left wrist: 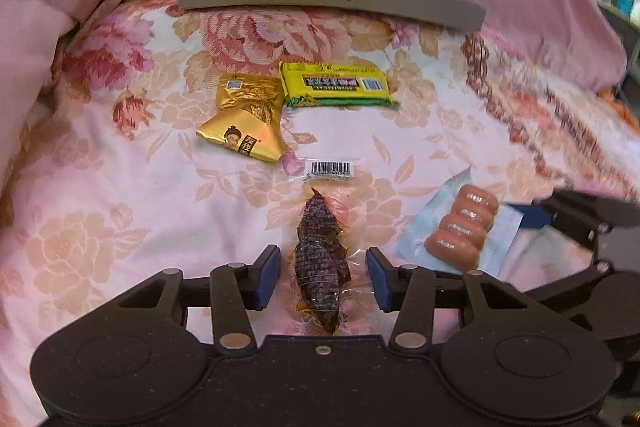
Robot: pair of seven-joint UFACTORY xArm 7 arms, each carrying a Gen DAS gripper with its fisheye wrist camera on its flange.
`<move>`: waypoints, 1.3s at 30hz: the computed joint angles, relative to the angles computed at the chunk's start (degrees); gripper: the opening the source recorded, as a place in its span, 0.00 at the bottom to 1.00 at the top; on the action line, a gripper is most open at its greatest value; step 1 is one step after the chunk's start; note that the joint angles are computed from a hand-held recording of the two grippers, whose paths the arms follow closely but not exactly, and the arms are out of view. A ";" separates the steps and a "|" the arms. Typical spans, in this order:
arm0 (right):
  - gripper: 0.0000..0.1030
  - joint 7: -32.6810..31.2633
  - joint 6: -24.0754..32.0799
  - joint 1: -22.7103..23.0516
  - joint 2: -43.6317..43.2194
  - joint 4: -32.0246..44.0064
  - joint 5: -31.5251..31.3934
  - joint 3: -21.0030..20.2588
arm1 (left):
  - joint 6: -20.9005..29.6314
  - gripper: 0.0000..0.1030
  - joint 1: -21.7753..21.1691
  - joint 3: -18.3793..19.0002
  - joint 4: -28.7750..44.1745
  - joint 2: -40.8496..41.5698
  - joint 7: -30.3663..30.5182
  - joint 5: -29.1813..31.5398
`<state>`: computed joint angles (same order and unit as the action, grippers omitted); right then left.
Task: Organize snacks
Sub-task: 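Lift the fish pack with the left gripper while the right lifts the sausages over the tray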
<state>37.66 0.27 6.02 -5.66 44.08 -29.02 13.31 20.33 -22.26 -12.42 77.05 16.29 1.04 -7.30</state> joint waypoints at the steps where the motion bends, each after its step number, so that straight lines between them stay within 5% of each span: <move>1: 0.80 0.14 -0.89 -0.06 -0.07 -0.31 0.12 -0.15 | -0.47 0.47 0.79 -0.84 -0.12 0.04 0.48 -2.09; 6: 0.80 2.44 -2.33 -3.52 -0.33 -0.68 -2.15 2.70 | -2.02 0.47 0.65 -0.74 -0.76 -0.11 -0.62 -3.83; 12: 0.80 20.30 -2.30 -15.35 -1.16 1.41 -22.20 12.11 | -4.63 0.47 0.49 -0.86 -1.95 -0.67 -0.94 -2.80; 20: 0.80 39.78 -2.84 -19.61 -1.73 4.49 -41.81 13.96 | -10.50 0.47 2.18 -3.17 -3.91 -1.39 0.38 -6.73; 27: 0.81 51.16 -3.13 -18.01 -1.35 6.91 -53.27 11.45 | -14.84 0.47 1.34 -2.20 -4.35 -1.57 -1.47 -5.35; 32: 0.81 52.22 -3.50 -15.37 -0.88 9.20 -56.44 7.85 | -15.22 0.47 -0.05 0.24 0.53 0.45 -6.22 -1.46; 39: 0.81 34.59 -5.03 -10.27 2.95 14.91 -43.37 -0.73 | -8.98 0.48 -2.89 4.79 23.09 12.66 -11.80 5.62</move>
<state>72.25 -4.76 -4.25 -2.71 59.00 -72.38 12.58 11.35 -25.15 -7.62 100.14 28.95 -10.76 -1.68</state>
